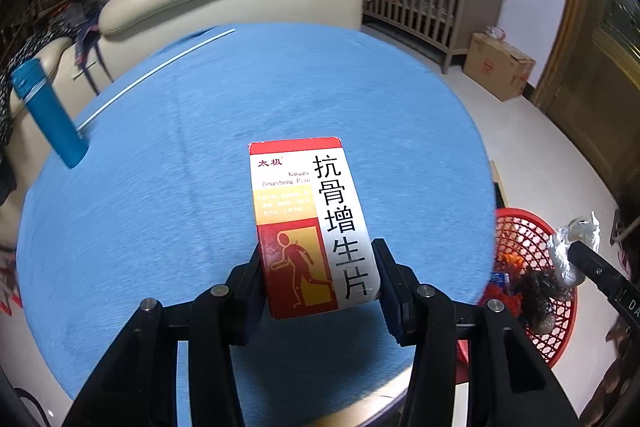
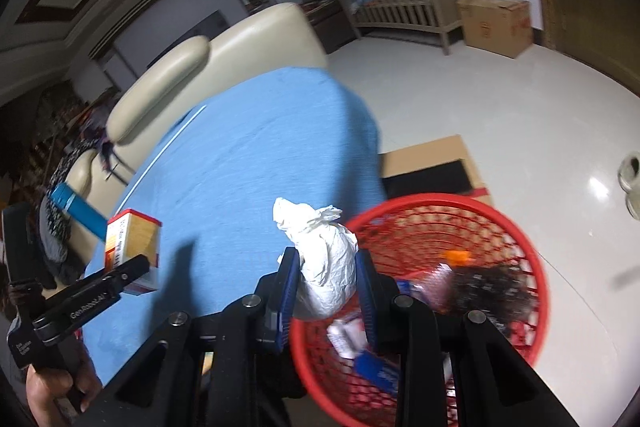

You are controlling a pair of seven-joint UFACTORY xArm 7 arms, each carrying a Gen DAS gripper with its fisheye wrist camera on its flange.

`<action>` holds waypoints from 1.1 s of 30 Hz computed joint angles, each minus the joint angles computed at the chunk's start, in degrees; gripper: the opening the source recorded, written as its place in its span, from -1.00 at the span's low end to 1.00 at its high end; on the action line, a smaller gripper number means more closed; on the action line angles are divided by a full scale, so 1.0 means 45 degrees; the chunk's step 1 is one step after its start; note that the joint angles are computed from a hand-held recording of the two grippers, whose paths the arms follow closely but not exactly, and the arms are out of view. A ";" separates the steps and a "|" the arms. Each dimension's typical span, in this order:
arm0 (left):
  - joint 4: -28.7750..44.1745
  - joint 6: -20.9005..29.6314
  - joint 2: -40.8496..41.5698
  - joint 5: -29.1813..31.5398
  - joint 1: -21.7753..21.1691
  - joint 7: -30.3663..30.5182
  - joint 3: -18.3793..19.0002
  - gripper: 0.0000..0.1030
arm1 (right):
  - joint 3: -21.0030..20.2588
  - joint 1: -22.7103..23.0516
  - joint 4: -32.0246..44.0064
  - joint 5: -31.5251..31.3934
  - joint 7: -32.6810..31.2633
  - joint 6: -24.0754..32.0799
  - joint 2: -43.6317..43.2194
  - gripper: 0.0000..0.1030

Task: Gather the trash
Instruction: 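Lift the tissue and medicine box and carry both over the red basket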

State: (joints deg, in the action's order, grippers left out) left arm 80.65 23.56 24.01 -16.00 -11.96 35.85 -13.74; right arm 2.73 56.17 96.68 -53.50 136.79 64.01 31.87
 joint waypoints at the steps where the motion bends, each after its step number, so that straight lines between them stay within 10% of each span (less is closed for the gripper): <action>1: -0.0098 -0.0034 -0.0073 0.0032 -0.0057 0.0020 -0.0027 -0.02 | -0.0002 0.0067 -0.0341 -0.0001 0.0253 0.0069 -0.0229 -0.41; 17: -0.1739 -0.0583 -0.1102 0.0045 -0.0905 0.0589 -0.0520 -0.02 | 0.1494 -0.0030 -0.3134 -0.0333 0.2771 0.2098 -0.2335 -0.41; 33: -0.2115 -0.0618 -0.1361 0.0084 -0.1609 0.0744 -0.0559 -0.02 | 0.1706 -0.0144 -0.3833 0.0145 0.3468 0.0273 -0.1892 -0.36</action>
